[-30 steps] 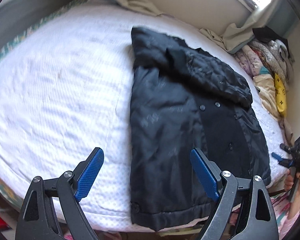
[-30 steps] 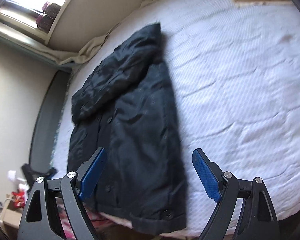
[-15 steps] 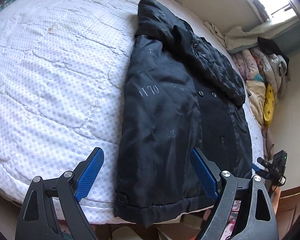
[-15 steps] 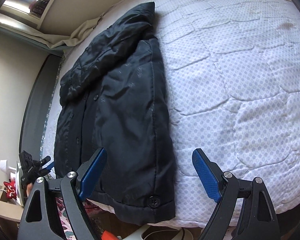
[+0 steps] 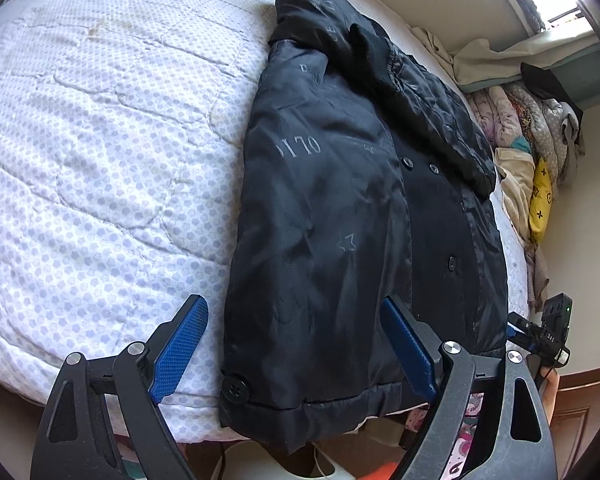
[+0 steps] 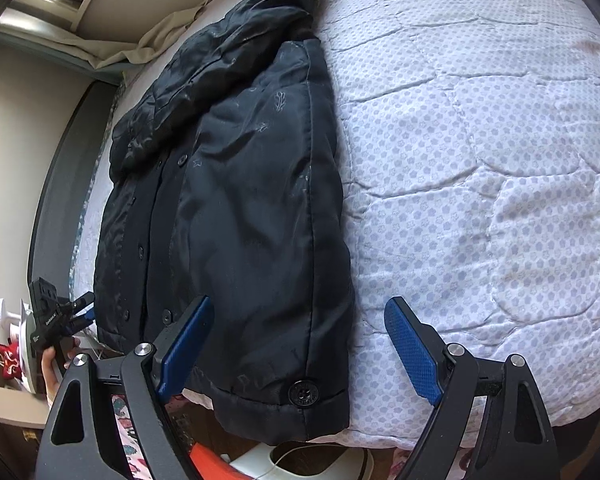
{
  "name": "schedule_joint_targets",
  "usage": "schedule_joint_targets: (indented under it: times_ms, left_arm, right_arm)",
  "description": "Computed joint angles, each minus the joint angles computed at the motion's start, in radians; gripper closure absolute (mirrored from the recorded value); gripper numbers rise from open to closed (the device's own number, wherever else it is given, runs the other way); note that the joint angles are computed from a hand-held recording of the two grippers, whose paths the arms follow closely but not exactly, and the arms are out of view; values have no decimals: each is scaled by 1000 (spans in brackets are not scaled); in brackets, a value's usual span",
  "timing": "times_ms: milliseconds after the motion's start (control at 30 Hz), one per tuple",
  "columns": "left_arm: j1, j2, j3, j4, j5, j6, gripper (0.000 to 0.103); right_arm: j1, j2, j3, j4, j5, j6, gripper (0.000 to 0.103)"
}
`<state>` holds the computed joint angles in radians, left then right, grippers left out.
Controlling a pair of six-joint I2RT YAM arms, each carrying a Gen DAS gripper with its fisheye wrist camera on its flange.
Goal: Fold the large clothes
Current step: 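Grasp the jacket hem with the left tool while the right tool grasps it too, then lift the held hem with both tools and fold it toward the collar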
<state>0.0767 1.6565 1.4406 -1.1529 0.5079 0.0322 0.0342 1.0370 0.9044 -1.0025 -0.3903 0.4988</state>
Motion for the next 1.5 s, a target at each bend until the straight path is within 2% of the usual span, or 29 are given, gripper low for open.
schedule_joint_targets:
  times_ms: [267,433,533,767,967,1100,1167,1267,1333,1367,1500]
  left_arm:
    - [-10,6,-11,-7,-13,2,13]
    - [4,29,-6,-25,28,1,13]
    - [17,42,4,-50,60,22,14]
    - [31,43,-13,-117,120,115,24]
    - [77,65,-11,-143,190,115,32]
    - [58,63,-7,-129,180,104,36]
    - [47,69,-7,-129,189,102,50]
    - [36,67,-13,-115,182,87,66]
    - [34,66,-12,-111,193,87,72]
    - [34,63,-14,-107,195,89,75]
    - [31,26,-24,-86,229,107,79]
  right_arm:
    - [-4,13,-17,12,-29,3,17]
    - [-4,18,-36,14,-63,-26,16]
    - [-27,16,-52,22,-122,-42,16]
    - [-77,26,-86,24,-262,-75,23]
    - [-70,50,-96,39,-331,-80,26]
    - [-48,70,-107,76,-371,-47,49]
    - [-35,77,-107,92,-367,-33,55]
    - [-10,84,-101,121,-363,-10,74]
    - [9,87,-93,128,-351,-8,86]
    - [15,84,-91,127,-342,-10,88]
    - [5,56,-81,132,-354,-15,92]
